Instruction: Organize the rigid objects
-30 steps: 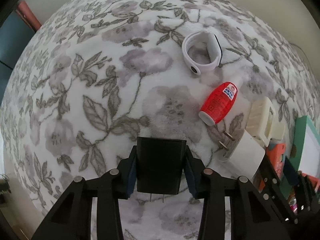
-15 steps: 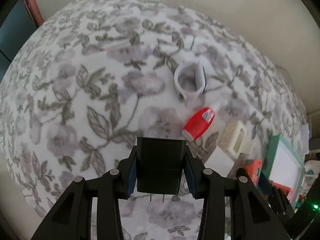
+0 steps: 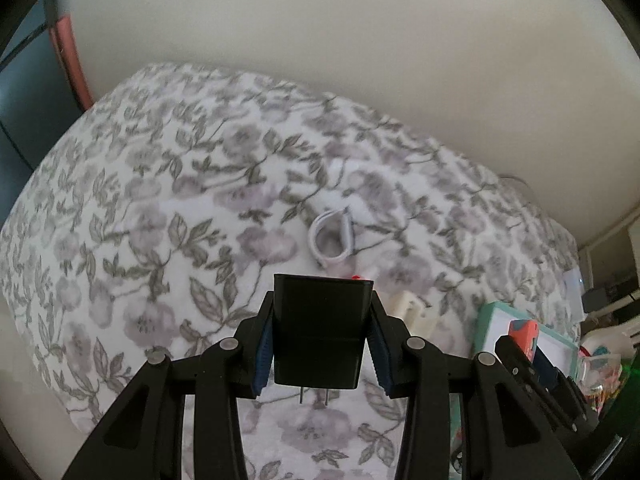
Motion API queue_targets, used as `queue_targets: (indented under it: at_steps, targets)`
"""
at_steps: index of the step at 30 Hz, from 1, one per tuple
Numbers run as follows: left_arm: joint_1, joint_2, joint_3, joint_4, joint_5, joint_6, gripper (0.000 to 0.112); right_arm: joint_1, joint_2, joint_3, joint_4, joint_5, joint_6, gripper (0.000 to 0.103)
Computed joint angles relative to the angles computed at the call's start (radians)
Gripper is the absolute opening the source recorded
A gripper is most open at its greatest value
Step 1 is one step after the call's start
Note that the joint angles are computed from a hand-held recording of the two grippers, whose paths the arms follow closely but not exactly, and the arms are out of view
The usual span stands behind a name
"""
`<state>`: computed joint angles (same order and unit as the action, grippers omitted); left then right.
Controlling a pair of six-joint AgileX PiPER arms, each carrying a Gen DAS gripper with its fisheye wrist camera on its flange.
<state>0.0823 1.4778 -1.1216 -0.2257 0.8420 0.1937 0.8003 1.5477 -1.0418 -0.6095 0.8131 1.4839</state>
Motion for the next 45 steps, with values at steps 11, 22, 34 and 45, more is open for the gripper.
queue_targets:
  at_steps: [11,22,34,45]
  targets:
    - [-0.23,-0.036,0.036,0.041,0.002,-0.088,0.043,-0.13,-0.21,0.207,0.037,0.032,-0.008,0.044]
    - [-0.489,0.018,0.053,0.159,-0.036,-0.26,0.043,-0.347,-0.356,0.425,0.139,-0.026,-0.066,0.044]
    - [-0.618,0.124,0.011,0.207,-0.073,-0.345,0.043,-0.419,-0.361,0.47,0.18,-0.075,-0.133,0.044]
    - [-0.669,0.209,-0.031,0.198,-0.12,-0.35,0.043,-0.46,-0.326,0.484,0.206,-0.113,-0.186,0.044]
